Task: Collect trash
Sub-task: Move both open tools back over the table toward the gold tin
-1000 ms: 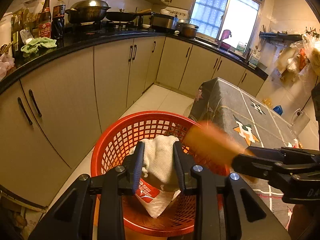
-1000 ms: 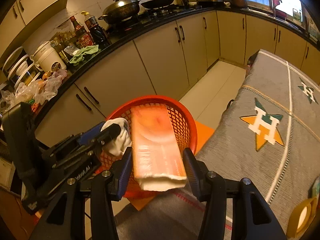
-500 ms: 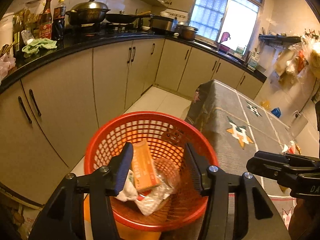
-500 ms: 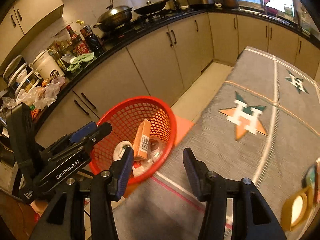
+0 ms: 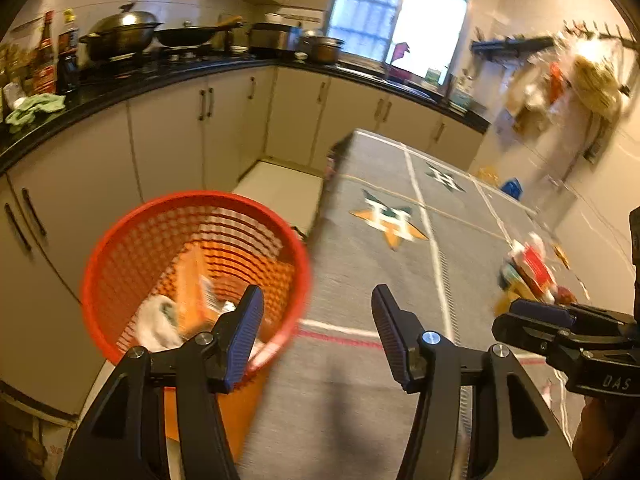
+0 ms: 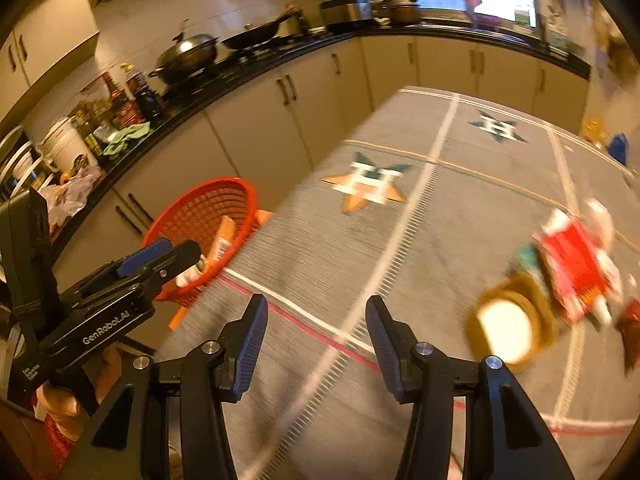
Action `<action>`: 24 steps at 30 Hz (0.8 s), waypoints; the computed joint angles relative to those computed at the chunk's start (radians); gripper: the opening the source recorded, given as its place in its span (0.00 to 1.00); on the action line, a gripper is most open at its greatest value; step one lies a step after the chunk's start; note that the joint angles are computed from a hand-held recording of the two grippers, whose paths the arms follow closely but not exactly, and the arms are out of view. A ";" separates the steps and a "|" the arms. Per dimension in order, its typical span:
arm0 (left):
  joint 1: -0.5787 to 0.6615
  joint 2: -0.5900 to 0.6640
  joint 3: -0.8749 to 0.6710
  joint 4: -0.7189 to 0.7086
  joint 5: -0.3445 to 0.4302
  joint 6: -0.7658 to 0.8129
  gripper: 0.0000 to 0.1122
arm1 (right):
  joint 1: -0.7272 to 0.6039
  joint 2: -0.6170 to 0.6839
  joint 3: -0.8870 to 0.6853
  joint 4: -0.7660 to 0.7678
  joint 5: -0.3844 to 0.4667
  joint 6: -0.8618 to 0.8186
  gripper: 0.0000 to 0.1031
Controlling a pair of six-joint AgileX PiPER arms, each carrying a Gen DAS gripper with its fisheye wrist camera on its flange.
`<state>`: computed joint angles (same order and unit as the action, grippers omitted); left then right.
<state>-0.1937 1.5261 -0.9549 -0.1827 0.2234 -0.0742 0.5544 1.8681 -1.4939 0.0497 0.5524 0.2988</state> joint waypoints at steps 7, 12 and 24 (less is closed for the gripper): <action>-0.170 -0.012 0.005 0.300 0.023 -0.314 0.49 | -0.059 -0.163 0.253 -0.033 -0.083 0.052 0.53; -0.279 -0.032 0.013 0.495 0.050 -0.517 0.50 | -0.095 -0.265 0.378 -0.032 -0.109 0.078 0.53; -0.455 -0.119 0.018 0.771 0.149 -0.797 0.54 | -0.101 -0.481 0.555 -0.087 -0.135 0.163 0.53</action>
<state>-0.6490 1.4075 -0.9369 0.5884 0.3724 -0.8713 0.4532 1.3869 -0.9387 -0.0378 0.4170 0.4622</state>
